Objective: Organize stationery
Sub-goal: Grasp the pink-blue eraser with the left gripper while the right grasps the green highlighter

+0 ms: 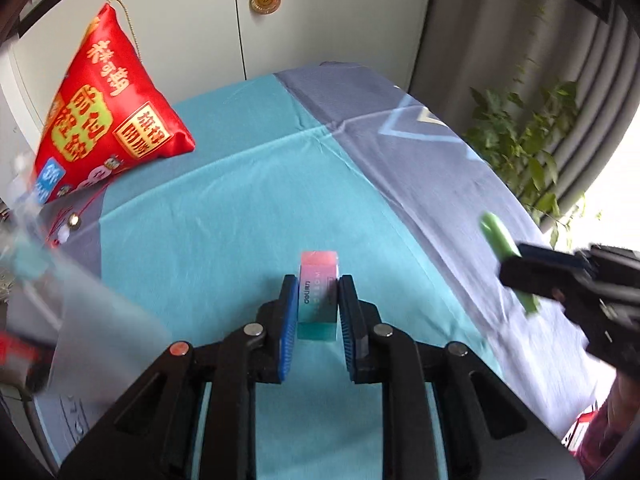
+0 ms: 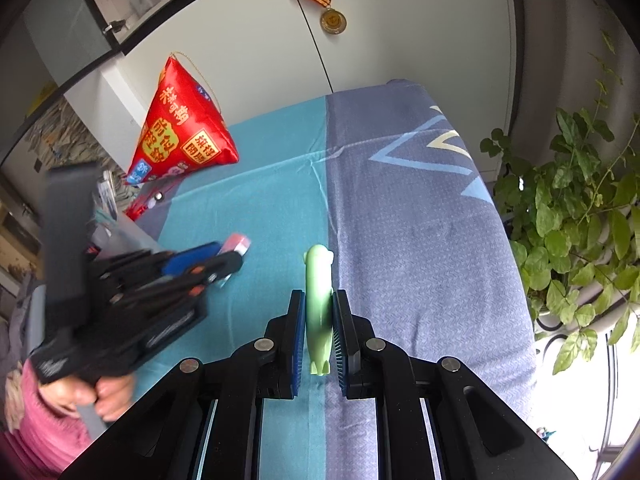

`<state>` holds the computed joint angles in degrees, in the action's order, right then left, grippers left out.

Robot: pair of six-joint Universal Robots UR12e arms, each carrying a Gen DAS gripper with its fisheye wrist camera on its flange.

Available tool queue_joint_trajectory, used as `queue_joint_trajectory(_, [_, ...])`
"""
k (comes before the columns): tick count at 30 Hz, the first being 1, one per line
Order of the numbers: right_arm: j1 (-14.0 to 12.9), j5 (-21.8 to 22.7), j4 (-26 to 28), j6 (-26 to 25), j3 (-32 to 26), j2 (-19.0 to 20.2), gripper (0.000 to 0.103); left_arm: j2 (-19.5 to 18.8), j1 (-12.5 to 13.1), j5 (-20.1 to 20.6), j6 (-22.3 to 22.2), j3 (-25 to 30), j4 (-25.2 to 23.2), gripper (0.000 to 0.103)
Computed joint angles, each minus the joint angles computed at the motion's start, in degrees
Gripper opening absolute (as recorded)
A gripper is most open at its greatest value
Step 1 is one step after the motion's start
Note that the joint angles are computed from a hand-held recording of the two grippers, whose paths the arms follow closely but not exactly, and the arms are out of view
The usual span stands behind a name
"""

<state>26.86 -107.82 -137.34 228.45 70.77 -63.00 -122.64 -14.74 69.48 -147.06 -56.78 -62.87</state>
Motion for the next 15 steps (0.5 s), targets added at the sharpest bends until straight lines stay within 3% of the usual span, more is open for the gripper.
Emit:
queue_joint_trajectory(7, [0.8, 1.9, 4.6, -1.1, -1.5, 1.0, 0.014, 5.7, 2.5, -0.8, 4.2, -8.5, 0.6, 0.018])
queue_joint_trajectory(15, [2.4, 4.9, 7.3, -5.9, -3.8, 2.4, 0.014, 8.1, 4.4, -1.5, 6.1, -12.8, 0.4, 0.019])
